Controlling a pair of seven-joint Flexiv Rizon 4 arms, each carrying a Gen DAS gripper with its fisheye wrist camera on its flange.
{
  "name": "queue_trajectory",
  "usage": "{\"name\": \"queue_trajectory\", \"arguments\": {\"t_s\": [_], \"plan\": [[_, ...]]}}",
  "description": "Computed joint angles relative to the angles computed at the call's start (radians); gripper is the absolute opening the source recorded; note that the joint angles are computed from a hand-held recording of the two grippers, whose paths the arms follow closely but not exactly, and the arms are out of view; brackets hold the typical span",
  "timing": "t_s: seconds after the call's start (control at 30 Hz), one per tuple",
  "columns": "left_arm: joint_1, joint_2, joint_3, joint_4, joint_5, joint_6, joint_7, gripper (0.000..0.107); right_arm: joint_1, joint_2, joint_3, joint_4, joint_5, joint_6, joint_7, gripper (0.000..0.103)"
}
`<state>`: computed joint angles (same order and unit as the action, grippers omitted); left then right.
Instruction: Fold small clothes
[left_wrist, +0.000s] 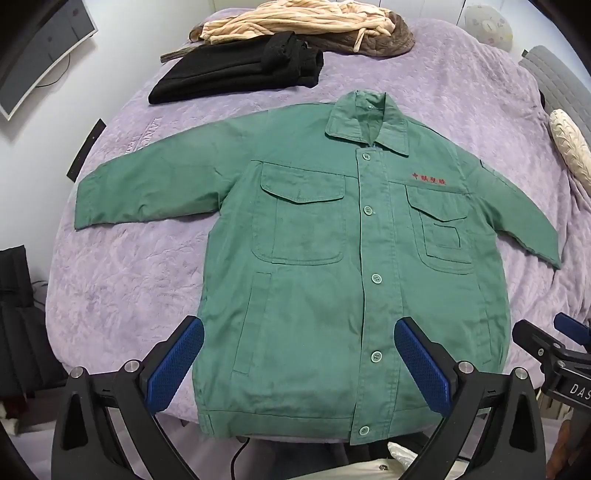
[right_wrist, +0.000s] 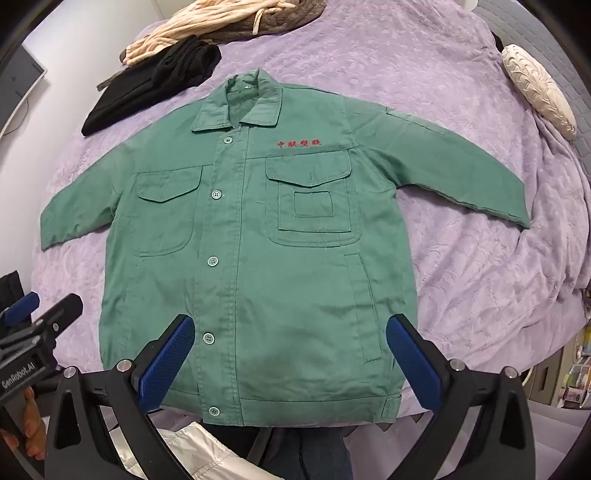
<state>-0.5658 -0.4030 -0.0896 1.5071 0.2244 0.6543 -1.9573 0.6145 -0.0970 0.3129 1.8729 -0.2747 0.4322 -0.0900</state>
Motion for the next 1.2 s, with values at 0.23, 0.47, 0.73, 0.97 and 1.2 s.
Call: {"name": "queue_trajectory", "arguments": {"t_s": [0.23,0.47,0.73,0.97,1.2], "plan": [[0.005,-0.029,-0.015,-0.102,-0.038,-0.095,0.067,0.103,-0.038,0.037,-0.012,0.045,0.01,0.019,-0.043,0.103],[-0.003,-0.033,-0.004,-0.113,-0.03,-0.086,0.073,0.103,-0.04,0.023,-0.01,0.034,0.001,0.019,-0.043,0.103],[-0.005,-0.027,-0.002,-0.105,-0.026,-0.08,0.068,0.103,-0.036,0.02,-0.009,0.028,0.002,0.014,-0.041,0.103],[-0.004,-0.023,-0.003,-0.098,-0.027,-0.077,0.069,0.103,-0.035,0.024,-0.007,0.032,0.005,0.009,-0.034,0.103],[-0.004,-0.014,-0.004,-0.081,-0.026,-0.073,0.06,0.103,-0.035,0.026,-0.007,0.034,0.004,0.009,-0.034,0.103]]}}
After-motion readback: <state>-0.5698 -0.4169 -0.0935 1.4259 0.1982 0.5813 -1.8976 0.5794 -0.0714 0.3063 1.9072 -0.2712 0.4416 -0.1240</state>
